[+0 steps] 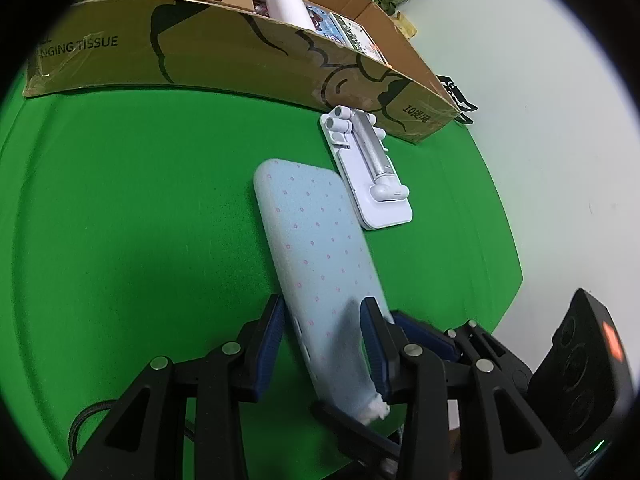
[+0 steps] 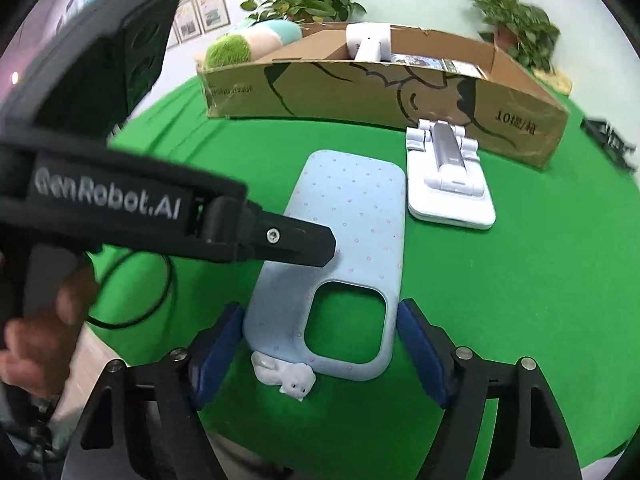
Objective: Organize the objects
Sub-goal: 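Lift the phone case upright toward the tray, then lower the phone case into the tray beside the hair dryer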
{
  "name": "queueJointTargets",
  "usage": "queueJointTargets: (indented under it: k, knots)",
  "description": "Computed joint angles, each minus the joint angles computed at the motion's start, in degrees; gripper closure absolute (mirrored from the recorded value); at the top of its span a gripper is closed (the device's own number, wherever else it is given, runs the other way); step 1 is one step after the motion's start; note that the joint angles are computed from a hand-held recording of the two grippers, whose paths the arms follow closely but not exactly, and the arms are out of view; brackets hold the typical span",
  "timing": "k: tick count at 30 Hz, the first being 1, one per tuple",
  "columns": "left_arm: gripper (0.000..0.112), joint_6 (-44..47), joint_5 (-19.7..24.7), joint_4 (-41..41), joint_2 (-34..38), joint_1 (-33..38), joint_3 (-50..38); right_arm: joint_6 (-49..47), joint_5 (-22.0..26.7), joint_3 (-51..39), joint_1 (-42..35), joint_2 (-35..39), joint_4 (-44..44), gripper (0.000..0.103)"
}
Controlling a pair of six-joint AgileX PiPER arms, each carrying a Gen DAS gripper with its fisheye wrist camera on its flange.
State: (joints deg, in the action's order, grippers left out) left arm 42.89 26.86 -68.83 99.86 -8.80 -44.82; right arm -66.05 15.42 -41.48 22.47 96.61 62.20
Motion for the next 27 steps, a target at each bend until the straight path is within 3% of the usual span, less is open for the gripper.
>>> queueJointTargets:
  k: [3, 5, 10, 16, 20, 27]
  knots:
    - [0.075, -1.8, -1.3, 1.6, -0.2, -1.1, -0.2, -4.1, 9.2, -1.4, -4.7, 1.0, 5.9, 0.028]
    - [0.078, -2.5, -1.6, 2.5, -0.2, -1.4, -0.4, -6.1, 11.9, -1.5, -5.8, 1.4, 8.2, 0.028]
    - [0.08, -1.9, -2.6, 1.9, -2.8, -1.6, -0.4, -7.3, 10.5, -0.6, -4.6, -0.6, 10.7, 0.028]
    - [0.087, -8.2, -2.3, 8.6, -6.2, -2.2, -5.4, -10.1, 7.8, -1.8, -3.8, -4.4, 13.2, 0.028]
    - [0.09, -11.4, -0.9, 13.3, -6.0, -2.1, -11.5, -10.7, 7.7, -4.8, -5.0, -5.1, 14.2, 0.029]
    - [0.091, -19.1, 2.3, 22.8, -1.0, -1.5, -25.7, -3.9, 10.3, -15.4, -8.6, -3.1, 7.5, 0.029]
